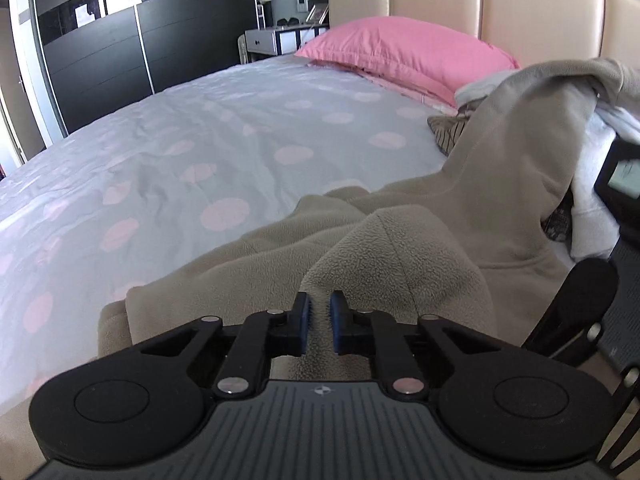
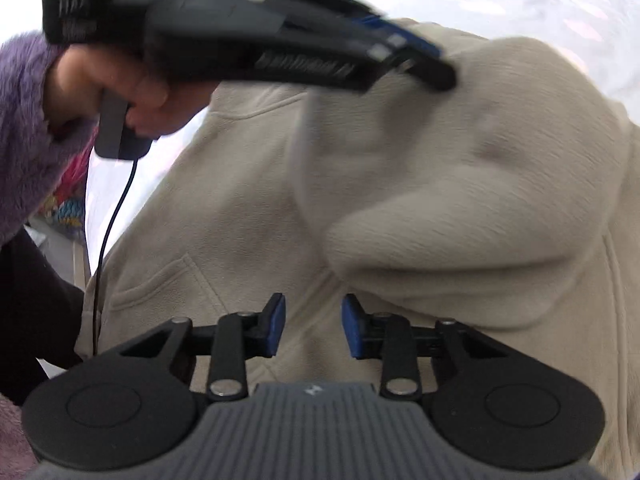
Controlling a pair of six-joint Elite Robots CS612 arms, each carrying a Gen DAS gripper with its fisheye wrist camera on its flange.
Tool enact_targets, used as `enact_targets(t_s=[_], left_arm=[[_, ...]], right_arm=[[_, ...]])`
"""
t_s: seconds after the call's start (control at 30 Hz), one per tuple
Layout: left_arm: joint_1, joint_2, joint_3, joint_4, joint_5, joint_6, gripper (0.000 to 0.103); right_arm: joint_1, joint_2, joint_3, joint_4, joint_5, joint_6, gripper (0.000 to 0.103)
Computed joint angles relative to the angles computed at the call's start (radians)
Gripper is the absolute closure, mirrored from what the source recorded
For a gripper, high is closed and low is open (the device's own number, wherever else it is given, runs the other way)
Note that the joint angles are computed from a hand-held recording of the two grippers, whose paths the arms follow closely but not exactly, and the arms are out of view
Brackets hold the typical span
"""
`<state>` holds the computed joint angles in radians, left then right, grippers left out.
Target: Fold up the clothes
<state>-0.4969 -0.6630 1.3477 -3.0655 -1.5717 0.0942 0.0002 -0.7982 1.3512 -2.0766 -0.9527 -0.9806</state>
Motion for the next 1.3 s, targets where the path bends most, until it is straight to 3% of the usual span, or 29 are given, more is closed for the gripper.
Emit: enact_targets(t_s=[0.1,0.17,0.27,0.33,0.4,0.47,0.5,0.57,0.6,0.63,0.73,0.87,1.0,1.2,1.3], left_arm=[[-0.002,-0.011,0.008,-0.008,0.017,0.016,0.096],[-0.004,-0.015,0.014,-0.027,0.036,0.031,0.094],[-0.005,-0.020,0.025,-0.063,0.058,0.076,0.073],[0.003,-0.021,0.023,-0.059,0.010,0.090,0.048],[0.007,-0.019,0.017,-0.029,-0.024,0.099,0.047],[-0.002,-0.012,0.007,0.007,0.000,0.123,0.047],[-0.006,-0.008,0.001,0.025,0.015,0.131,0.048],[-0.006,0.000,-0.015,0.064,0.013,0.102,0.064],[-0.002,0.003,-0.024,0.083,-0.002,0.075,0.088],[0.003,0.003,-0.029,0.091,-0.019,0.048,0.094],[0.006,-0.010,-0.006,0.018,-0.026,0.041,0.098],[0.007,-0.041,0.042,-0.080,-0.031,0.027,0.098],[0.006,-0.074,0.090,-0.146,-0.046,0.054,0.099],[0.013,-0.093,0.120,-0.118,-0.121,0.105,0.099],[0.011,-0.094,0.130,-0.083,-0.122,0.124,0.099]], right_arm=[[0.013,0.007,0.012,-0.097,-0.043,0.072,0.074],[0.017,0.015,0.004,-0.107,-0.076,0.101,0.074],[0.023,0.016,0.012,-0.164,-0.150,0.150,0.074],[0.021,0.017,0.014,-0.183,-0.168,0.172,0.074],[0.012,0.018,0.010,-0.172,-0.155,0.174,0.073],[0.003,0.019,0.006,-0.155,-0.128,0.158,0.073],[0.000,0.017,0.004,-0.136,-0.106,0.143,0.072],[-0.004,0.014,0.001,-0.088,-0.064,0.101,0.071],[-0.005,0.010,0.005,-0.077,-0.050,0.079,0.070],[-0.005,0.006,0.009,-0.072,-0.039,0.059,0.070],[-0.004,-0.003,0.030,-0.111,-0.032,0.051,0.072],[-0.003,0.005,0.042,-0.172,-0.037,0.138,0.081],[-0.001,0.026,0.050,-0.331,-0.061,0.335,0.089],[0.000,0.075,0.028,-0.573,-0.124,0.630,0.089],[0.004,0.087,0.011,-0.549,-0.153,0.645,0.089]])
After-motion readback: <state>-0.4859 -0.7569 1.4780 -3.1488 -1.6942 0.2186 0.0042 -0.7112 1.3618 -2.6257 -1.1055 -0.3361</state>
